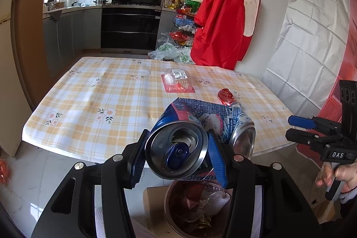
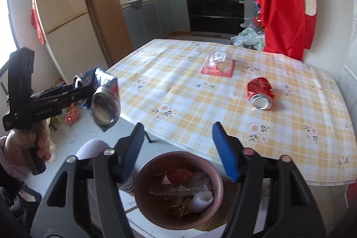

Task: Collect trash
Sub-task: 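Drop the chip bag and blue-silver can into the brown bin, opening both tools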

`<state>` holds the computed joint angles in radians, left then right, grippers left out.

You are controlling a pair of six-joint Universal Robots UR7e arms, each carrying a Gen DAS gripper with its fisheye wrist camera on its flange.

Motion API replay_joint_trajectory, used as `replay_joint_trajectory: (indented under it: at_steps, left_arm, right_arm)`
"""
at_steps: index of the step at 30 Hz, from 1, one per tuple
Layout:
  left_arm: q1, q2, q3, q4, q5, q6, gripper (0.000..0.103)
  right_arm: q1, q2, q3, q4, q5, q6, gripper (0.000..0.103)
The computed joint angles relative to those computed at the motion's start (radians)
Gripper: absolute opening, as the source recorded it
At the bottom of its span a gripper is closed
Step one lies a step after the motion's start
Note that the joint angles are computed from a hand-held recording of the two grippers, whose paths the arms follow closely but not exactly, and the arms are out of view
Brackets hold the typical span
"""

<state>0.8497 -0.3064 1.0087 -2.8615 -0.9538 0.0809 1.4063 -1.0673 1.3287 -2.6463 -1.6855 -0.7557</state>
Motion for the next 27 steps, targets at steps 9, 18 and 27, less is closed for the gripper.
replay_joint_trajectory:
  at_steps: [9, 18, 27]
  left_arm:
    - [-0.006, 0.032, -0.036, 0.062, -0.017, 0.01, 0.05]
    - [-0.014, 0.073, -0.09, 0.158, -0.061, 0.023, 0.05]
    - [-0.011, 0.099, -0.121, 0.251, -0.145, 0.028, 0.054]
  right_arm:
    - [-0.028, 0.004, -0.025, -0.131, -0.032, 0.057, 0.093]
    - [-0.05, 0.002, -0.032, -0.145, -0.034, 0.08, 0.094]
    - [-0.065, 0.005, -0.038, -0.127, -0.028, 0.097, 0.094]
